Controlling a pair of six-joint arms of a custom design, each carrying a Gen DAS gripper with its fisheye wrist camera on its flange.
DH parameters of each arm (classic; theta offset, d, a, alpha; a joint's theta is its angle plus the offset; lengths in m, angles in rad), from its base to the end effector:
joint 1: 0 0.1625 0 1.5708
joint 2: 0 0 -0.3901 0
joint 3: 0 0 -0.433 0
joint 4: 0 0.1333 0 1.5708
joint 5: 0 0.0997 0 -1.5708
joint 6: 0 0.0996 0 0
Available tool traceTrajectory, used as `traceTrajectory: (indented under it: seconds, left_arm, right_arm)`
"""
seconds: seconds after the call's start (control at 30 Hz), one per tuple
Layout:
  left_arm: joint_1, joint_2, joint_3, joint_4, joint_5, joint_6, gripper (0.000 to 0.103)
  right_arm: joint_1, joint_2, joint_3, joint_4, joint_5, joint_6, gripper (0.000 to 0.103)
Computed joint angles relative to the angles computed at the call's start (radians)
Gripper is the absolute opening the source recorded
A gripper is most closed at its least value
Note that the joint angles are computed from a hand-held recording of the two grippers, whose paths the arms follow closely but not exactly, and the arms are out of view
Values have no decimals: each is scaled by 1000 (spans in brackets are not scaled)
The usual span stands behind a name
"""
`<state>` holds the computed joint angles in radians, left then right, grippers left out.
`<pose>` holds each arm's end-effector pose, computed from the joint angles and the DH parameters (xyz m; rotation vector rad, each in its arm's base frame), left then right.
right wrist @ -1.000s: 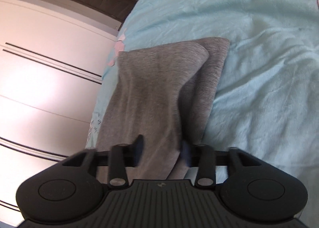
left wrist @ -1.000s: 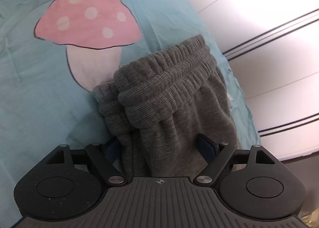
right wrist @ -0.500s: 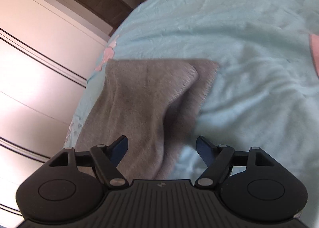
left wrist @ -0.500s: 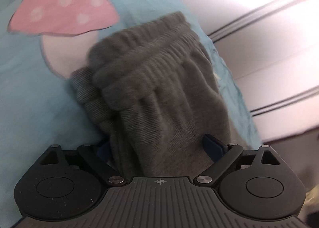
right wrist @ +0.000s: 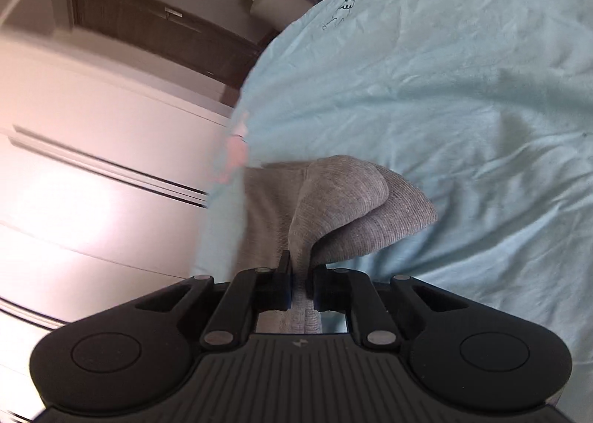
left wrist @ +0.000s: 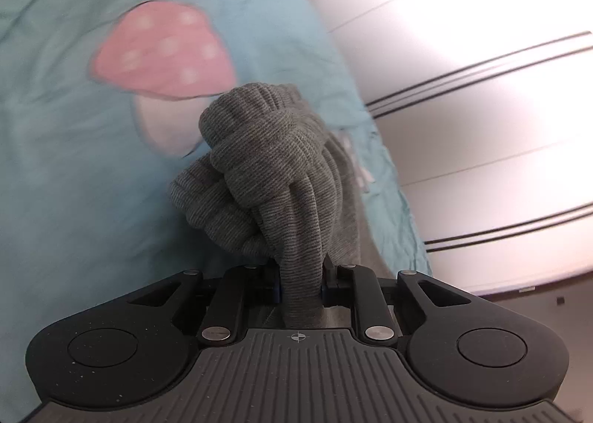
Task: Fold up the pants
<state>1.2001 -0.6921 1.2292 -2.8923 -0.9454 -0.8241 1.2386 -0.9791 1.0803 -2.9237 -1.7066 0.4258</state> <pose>-0.1112 -0.8151 0.2032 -0.9622 2.5592 -1.4196 -0.1389 -0.7701 0.5062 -1.0377 -2.2740 1.8105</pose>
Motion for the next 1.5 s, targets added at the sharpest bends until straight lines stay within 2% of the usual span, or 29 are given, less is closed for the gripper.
traceTrajectory:
  seconds: [0.07,0.1,0.13,0.17,0.2,0.23,0.27,0.3,0.33,0.37,0.43,0.5,0.57,0.63,0.67,0.73,0.8,0.87,0.9,0.93,0.97,1.03,1.07,1.13,1.27,1.33,1.4,1.47,1.5]
  left_arm:
    - [7,-20,32,60,27,-7,23]
    - [15,-16,15,141,52,-54,25]
    - [28,-20,6,201,45,-103,27]
    - [40,-30,16,219,21,-148,31]
    - [42,-36,33,195,13,-194,32]
    - [40,-51,57,173,13,-219,36]
    - [31,-58,59,193,43,-227,49]
    - [15,-76,70,245,98,-249,57]
    - [-3,-86,76,287,159,-267,71]
    - [-21,-90,74,329,217,-274,78]
    - [-56,-103,90,381,314,-287,78]
    - [-83,-75,56,377,373,-231,79]
    - [-110,-11,-8,334,401,-136,88]
    - [-118,82,-116,272,369,18,94]
    - [-133,95,-119,255,357,66,95]
    - [-146,177,-205,242,311,184,96]
    - [-149,247,-296,324,270,210,96]
    - [-153,300,-363,401,208,198,96]
    - [-152,322,-385,417,169,203,96]
    - [-151,346,-412,442,139,196,96]
    - [-149,366,-438,473,111,196,96]
    - [-152,397,-466,499,87,199,96]
    - [-154,407,-469,494,85,208,96]
    - [-159,402,-450,513,87,204,96]
    - [-152,393,-434,525,62,215,96]
    - [-151,393,-436,535,58,203,96]
    - [-152,395,-443,546,46,189,96]
    - [-150,404,-462,560,31,192,96]
    - [-152,402,-460,556,27,196,96]
  right_arm:
    - [-5,2,-10,24,-5,6,9]
    - [1,11,-22,44,-49,-35,9]
    - [14,28,-45,77,-124,-113,10]
    - [26,55,-78,116,-213,-197,10]
    - [32,76,-95,129,-270,-253,10]
    - [31,89,-97,116,-285,-289,10]
    - [31,92,-92,94,-284,-296,10]
    - [31,92,-92,89,-282,-286,11]
    - [29,90,-94,96,-275,-276,11]
    - [26,83,-92,104,-265,-265,16]
    - [20,53,-60,95,-248,-221,23]
    - [22,11,-9,54,-250,-199,24]
    - [23,-15,28,4,-238,-225,25]
    - [31,-32,59,-34,-226,-260,25]
    - [36,-36,68,-46,-220,-279,25]
    - [46,-41,86,-68,-209,-308,25]
    - [65,-31,86,-108,-252,-338,25]
    - [86,-18,90,-191,-318,-408,25]
    - [92,-17,93,-217,-328,-456,25]
    - [93,-34,111,-212,-296,-479,25]
    - [85,-61,135,-166,-222,-465,26]
    - [55,-107,157,8,-37,-398,31]
    - [44,-117,157,95,24,-364,32]
    - [28,-126,164,183,83,-321,33]
    - [18,-131,202,188,68,-328,33]
    - [9,-129,198,222,83,-279,33]
    - [2,-126,203,219,102,-263,33]
    - [6,-110,187,221,75,-256,32]
    - [7,-104,174,247,66,-218,33]
